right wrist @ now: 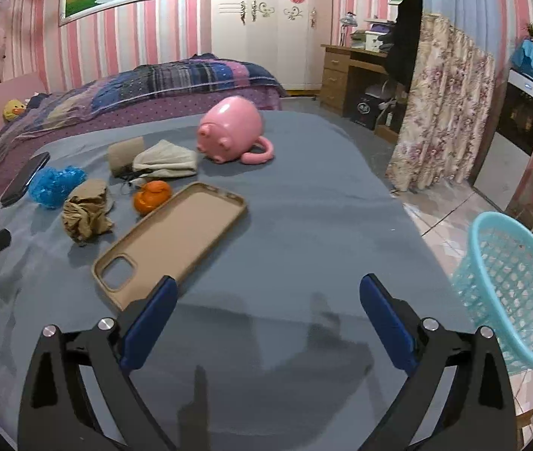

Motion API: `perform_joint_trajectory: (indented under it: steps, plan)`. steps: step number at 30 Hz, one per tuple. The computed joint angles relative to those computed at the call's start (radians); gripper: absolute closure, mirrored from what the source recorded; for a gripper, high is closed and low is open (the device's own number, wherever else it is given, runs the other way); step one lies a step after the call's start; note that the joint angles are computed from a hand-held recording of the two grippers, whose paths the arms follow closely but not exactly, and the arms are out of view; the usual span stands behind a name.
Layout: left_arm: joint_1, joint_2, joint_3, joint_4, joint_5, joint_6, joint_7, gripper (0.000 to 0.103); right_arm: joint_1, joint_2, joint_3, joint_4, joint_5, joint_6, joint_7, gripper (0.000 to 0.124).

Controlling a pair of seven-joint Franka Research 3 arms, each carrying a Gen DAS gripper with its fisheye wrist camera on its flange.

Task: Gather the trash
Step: 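Move both open tools back over the bed toward the blue bag, then grasp the blue plastic bag with the left gripper while the right gripper grasps crumpled brown cloth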

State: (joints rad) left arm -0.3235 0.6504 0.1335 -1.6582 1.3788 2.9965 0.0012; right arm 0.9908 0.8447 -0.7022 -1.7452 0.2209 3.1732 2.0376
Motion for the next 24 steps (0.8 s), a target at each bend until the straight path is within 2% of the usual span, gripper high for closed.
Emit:
perform_joint_trajectory:
  steps: [4,7,9,13,17,21,22,23,24]
  plan:
    - [0.013,0.013,-0.002,0.005,-0.024,0.012,0.011,0.006,-0.025,0.023,0.028,0.066,-0.018,-0.034,0.014,0.028]
    - [0.013,0.021,0.014,0.013,-0.035,0.032,0.014,0.006,-0.1,0.023,0.121,0.137,-0.054,-0.042,-0.011,0.028]
    - [0.008,0.027,0.031,0.027,-0.028,0.037,0.015,0.006,-0.116,0.054,0.14,0.209,-0.087,-0.078,-0.016,0.028]
    - [-0.004,0.034,0.068,0.057,0.038,0.028,-0.027,0.006,-0.179,0.1,0.22,0.351,-0.156,-0.136,-0.03,0.028]
    - [0.055,0.046,0.029,0.07,-0.026,0.033,0.056,0.006,-0.279,0.141,0.361,0.489,-0.199,-0.181,-0.072,0.028]
    - [0.067,0.056,0.028,0.068,-0.109,0.031,0.152,0.006,-0.335,0.202,0.435,0.619,-0.235,-0.222,-0.084,0.03]
    - [0.071,0.058,0.026,0.068,-0.132,0.034,0.176,0.006,-0.346,0.22,0.449,0.652,-0.241,-0.234,-0.087,0.033]
    - [0.071,0.06,0.027,0.067,-0.153,0.038,0.194,0.006,-0.37,0.245,0.484,0.701,-0.244,-0.259,-0.11,0.044]
    - [0.073,0.062,0.025,0.067,-0.179,0.04,0.215,0.006,-0.404,0.267,0.539,0.747,-0.24,-0.293,-0.15,0.062]
